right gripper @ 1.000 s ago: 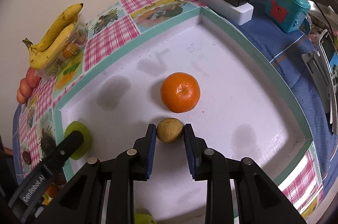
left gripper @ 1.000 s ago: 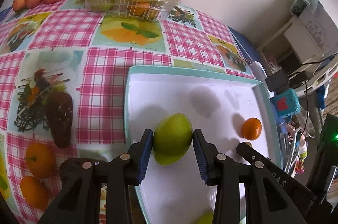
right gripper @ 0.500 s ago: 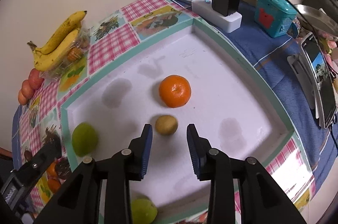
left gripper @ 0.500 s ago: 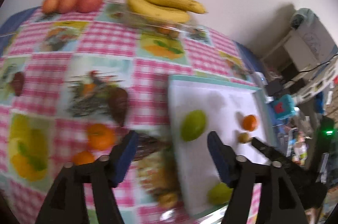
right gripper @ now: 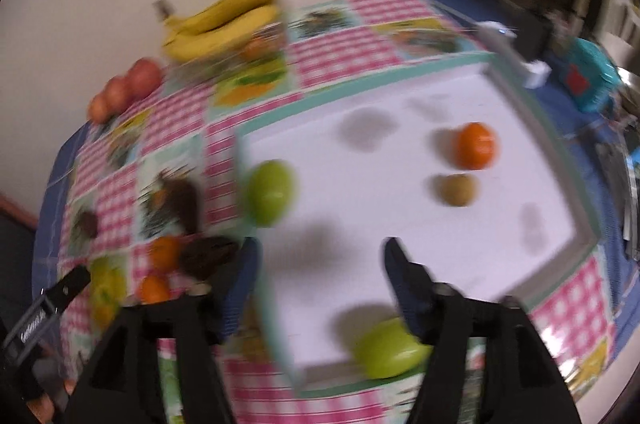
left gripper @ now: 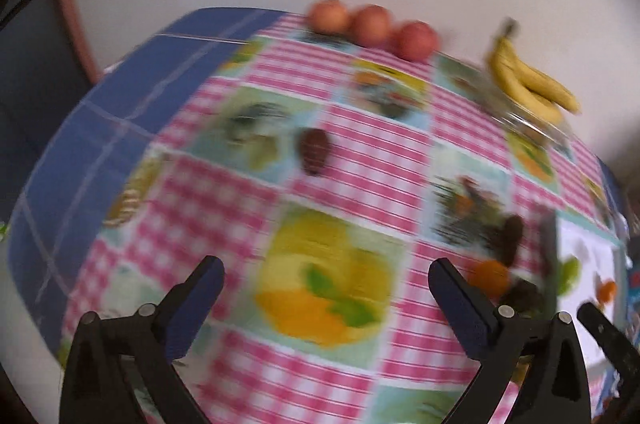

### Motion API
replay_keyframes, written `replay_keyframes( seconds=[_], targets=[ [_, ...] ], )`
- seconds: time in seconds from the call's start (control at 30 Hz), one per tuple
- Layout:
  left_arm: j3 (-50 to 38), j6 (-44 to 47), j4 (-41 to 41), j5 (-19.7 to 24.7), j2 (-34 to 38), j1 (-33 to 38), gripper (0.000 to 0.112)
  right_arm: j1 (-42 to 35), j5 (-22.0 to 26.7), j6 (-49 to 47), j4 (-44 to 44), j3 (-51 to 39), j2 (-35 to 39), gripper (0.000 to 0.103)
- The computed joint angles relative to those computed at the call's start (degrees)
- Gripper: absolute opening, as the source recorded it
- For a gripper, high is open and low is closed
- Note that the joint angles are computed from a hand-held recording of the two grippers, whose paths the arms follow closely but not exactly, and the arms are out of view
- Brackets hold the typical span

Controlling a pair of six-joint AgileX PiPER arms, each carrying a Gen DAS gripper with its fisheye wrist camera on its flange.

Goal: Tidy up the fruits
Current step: 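Grasp a dark dried date with the right tool while the left moves toward a tangerine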

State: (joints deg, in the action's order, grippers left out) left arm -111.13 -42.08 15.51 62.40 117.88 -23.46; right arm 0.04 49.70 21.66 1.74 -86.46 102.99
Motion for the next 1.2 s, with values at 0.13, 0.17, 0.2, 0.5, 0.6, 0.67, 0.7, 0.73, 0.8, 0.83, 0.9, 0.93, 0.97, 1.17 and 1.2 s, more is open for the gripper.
replay_keyframes(
  seconds=[0.13,0.17,0.2,0.5,0.6,0.67,0.7,0.73,0.8,0.83,0.9,0.93,0.97,1.17,1.2],
  targets=[
    [5.32,-4.69,2.72,-2.38,-3.39,3.05,0.103,5.18,0.32,0.37,-0.06,-2.45,1.85,0.079],
    [6.53,-5.45,2.8,-3.39,-4.26,3.77,0.103,6.64,0.37,0.84,-0.74,-3.19,2.4,0.082],
    [7.32,-5.66,2.82,-4.02,-4.83,4.29,0.103,7.89,0.45,1.12,-1.07,-3.9,2.92,0.089],
    [5.66,-3.42,0.39,-3.88,-4.12,4.89,0.103,11.2,-3.62,0.12,1.1,-4.25,3.13,0.095],
    [4.8,-2.2,-0.42,-4.43,-3.48,4.53,0.103,10.81,-2.27,-0.49,0.42,-5.47,4.03,0.096],
    [5.32,-1.06,-2.32,-5.94,-3.61,4.75,0.103,10.28,-2.38,-0.64,0.81,-5.49,4.2,0.095],
    [5.39,-0.82,-2.87,-6.48,-3.52,4.76,0.103,9.78,-2.98,-1.09,1.89,-5.23,4.15,0.095],
    [5.35,-0.78,-3.13,-6.83,-3.37,4.73,0.103,9.12,-3.85,-2.19,3.46,-4.64,3.9,0.095],
    [5.3,-0.8,-3.51,-7.79,-3.04,4.63,0.103,8.54,-5.05,-2.91,4.62,-3.99,3.77,0.095],
    [5.38,-0.82,-3.51,-8.37,-2.86,4.5,0.103,8.4,-5.24,-2.71,4.24,-3.99,3.91,0.095],
    [5.49,-0.59,-3.11,-9.54,-2.35,4.04,0.103,8.36,-5.05,-2.75,3.66,-4.48,4.47,0.09],
    [5.42,-0.47,-3.01,-9.82,-2.07,3.88,0.103,8.27,-4.94,-3.04,3.74,-4.73,4.81,0.083],
    [5.02,-0.15,-3.23,-9.8,-1.55,3.74,0.103,8.12,-4.72,-3.56,4.22,-5.13,5.4,0.081],
    [2.72,5.01,-10.08,-9.65,0.68,4.49,0.103,6.91,-3.87,-5.86,7.12,-6.01,8.03,0.063],
    [2.7,6.4,-12.05,-10.08,0.73,4.79,0.103,6.82,-3.8,-6.16,7.44,-6.03,8.32,0.062]
  ],
)
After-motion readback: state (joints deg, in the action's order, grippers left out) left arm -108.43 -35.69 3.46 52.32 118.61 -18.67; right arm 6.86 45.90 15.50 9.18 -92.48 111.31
